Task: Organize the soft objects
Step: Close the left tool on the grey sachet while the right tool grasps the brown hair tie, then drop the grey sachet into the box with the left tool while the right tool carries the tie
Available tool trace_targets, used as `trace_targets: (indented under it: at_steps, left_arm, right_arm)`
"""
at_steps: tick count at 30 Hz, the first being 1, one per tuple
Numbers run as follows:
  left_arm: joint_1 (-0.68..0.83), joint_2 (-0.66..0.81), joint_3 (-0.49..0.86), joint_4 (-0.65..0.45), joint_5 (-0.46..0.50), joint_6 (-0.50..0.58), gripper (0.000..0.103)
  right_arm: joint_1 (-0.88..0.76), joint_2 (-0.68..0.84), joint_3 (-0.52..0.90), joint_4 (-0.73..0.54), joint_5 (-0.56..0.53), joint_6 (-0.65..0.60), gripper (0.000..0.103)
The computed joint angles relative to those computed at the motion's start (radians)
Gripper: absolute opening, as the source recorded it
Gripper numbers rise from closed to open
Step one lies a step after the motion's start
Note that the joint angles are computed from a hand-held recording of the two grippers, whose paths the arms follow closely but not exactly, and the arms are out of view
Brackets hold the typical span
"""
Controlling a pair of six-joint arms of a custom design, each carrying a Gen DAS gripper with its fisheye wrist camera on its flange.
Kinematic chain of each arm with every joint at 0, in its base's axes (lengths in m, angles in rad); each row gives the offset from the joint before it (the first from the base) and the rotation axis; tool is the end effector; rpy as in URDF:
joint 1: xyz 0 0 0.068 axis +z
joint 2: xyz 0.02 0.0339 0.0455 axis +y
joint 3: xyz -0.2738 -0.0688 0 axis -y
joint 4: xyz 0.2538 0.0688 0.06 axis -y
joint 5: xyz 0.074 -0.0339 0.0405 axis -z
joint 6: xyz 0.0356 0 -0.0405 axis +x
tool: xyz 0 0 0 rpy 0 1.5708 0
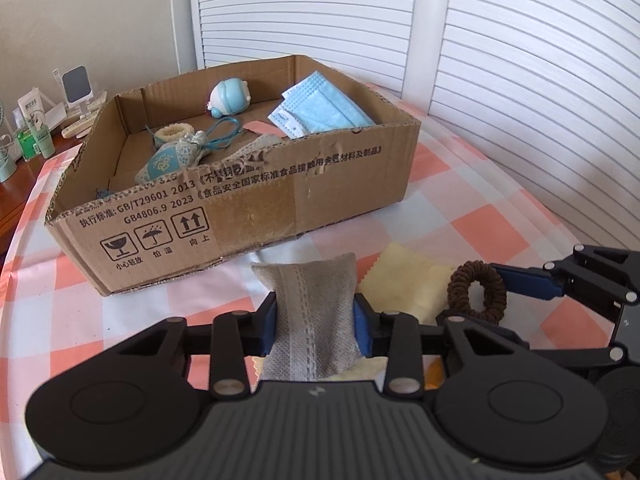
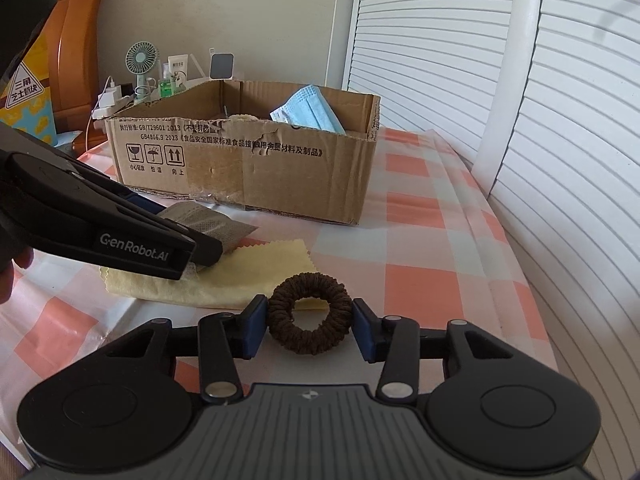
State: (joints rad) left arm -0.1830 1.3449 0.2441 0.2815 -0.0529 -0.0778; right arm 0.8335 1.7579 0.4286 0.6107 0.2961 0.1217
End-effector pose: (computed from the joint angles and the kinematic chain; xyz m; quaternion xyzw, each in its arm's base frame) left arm 0.1989 -0.0349 0.1012 0.0392 0.9291 -0.0233 0.3669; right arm 0.1900 0.1938 0.0793 -0.2567 0.8654 0.0686 0.4248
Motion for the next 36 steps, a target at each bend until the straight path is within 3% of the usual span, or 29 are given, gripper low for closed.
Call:
trace_targets:
  at_steps: [20,28,36]
  left_arm:
    - [0.167,-0.363,0.062,-0.407,0.199,0.213,0.033]
    - [0.222,-0.356,0.133,-0.441,0.222,0.267,0.033]
    - [0.271,-0.264,0.241,-0.393,0.236,0.306,0.033]
  right_arm:
    - [0.021,-0.196,-0.034,-0.132,0.017,-0.051,0.050]
    - [0.000,-0.239,-0.027,-0.157,-0.009,-0.059,0.050]
    - [-0.007,-0.257,0.007,-0.194,0.006,-0.083,0.050]
